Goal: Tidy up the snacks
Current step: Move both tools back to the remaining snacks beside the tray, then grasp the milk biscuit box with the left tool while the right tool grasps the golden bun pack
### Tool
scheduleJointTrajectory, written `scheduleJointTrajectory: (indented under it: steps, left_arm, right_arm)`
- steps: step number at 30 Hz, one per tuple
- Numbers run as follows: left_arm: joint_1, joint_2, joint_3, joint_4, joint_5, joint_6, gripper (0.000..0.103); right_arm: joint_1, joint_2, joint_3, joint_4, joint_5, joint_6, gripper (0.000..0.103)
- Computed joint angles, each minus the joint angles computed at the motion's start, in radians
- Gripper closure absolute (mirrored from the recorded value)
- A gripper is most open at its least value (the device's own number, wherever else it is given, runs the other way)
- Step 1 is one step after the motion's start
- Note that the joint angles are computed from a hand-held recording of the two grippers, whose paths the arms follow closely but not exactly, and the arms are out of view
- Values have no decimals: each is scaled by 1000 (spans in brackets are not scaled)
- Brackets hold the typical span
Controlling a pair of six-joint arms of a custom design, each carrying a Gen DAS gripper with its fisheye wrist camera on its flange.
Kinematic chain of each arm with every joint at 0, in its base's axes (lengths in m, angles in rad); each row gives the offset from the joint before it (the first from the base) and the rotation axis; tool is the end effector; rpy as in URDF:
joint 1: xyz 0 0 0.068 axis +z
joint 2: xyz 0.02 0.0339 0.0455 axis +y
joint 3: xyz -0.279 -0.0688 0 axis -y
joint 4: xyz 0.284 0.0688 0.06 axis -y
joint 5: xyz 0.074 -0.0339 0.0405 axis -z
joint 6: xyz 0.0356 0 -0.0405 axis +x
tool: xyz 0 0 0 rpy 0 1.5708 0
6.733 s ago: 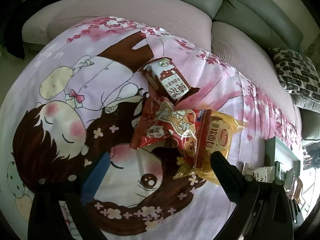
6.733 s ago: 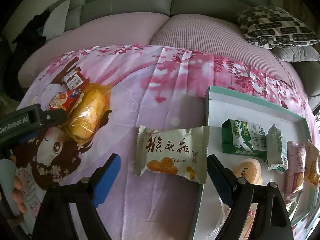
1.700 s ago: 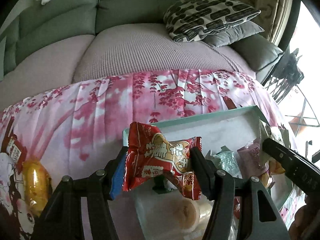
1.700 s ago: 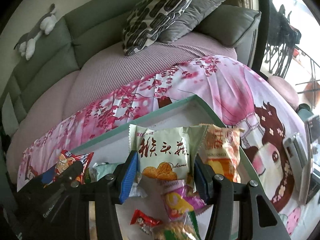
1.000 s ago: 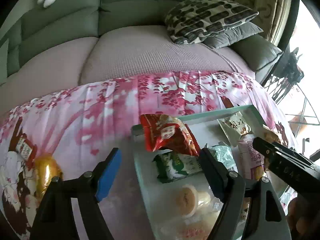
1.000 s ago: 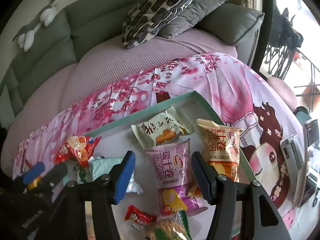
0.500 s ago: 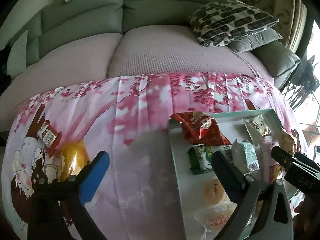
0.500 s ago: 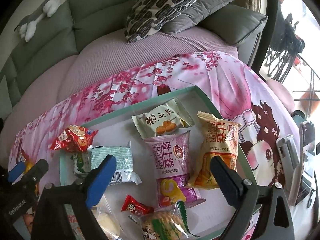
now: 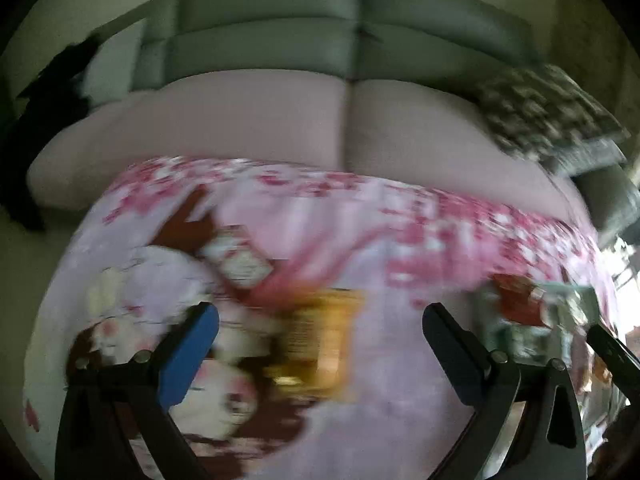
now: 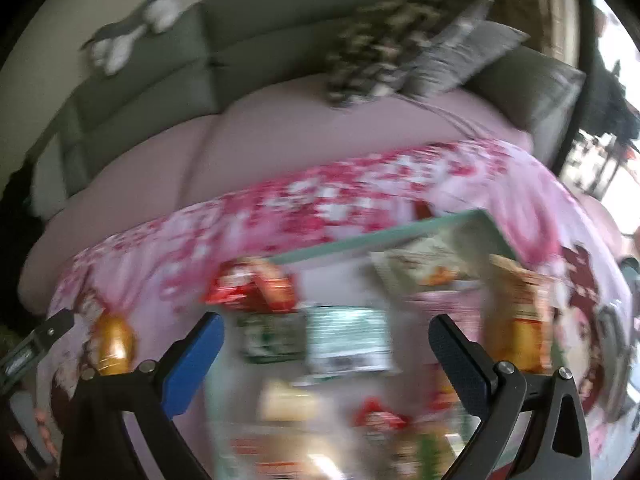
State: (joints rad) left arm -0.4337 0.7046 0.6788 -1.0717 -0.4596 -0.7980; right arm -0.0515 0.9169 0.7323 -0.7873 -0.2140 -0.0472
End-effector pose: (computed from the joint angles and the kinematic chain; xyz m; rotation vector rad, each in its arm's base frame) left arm 0.1347 -0.0450 0.2526 -0.5904 2.4282 0.1288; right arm 0.2019 -0.0028 0.2519 -0.0783 2.5246 0.2324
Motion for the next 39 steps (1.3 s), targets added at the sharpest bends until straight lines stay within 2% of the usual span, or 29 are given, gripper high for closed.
scheduleJointTrajectory:
  steps: [4,7,9,10,13,19,25,28,30,32,36,38,39]
  left_arm:
    - [297,-150,-58,-42,114,209,1]
    - [588,-209,-110,-30,257,428,1]
    - [738,-209,-131,-1,344,546,1]
    - [832,-187,-142,28,418,619,1]
    - [987,-105,-147,88,566,723,1]
    - [1051,91,-116,208,684,725,2]
    - [977,261,-89,310,666,692,2]
    - [950,322,-85,348,676,669,2]
    - [939,349,-84,371,693,654,2]
    - [925,372,-80,389,694,639,3]
    - [902,404,-71,417,689,620,8]
    - [881,426,-63,429,666,603,20]
    - [869,438,-59,436,648,593,21]
  right_arm:
    - [195,-15,-10,11,45,97,0]
    - [369,9,-14,42,119,187,0]
    - [474,48,-18,81,137,247,0]
    - [509,72,-18,100,133,271,0]
    - [623,151,-19,171,111,351,0]
    - [777,371,18,311,99,421,0]
    - [801,536,71,376,87,465,2]
    - [805,573,80,395,69,471,17]
    - [802,584,77,415,50,473,40]
    - [798,578,65,434,20,478,50]
    - [791,548,56,433,29,464,59]
    - [782,531,48,427,32,461,59]
    - [774,521,46,420,34,456,59]
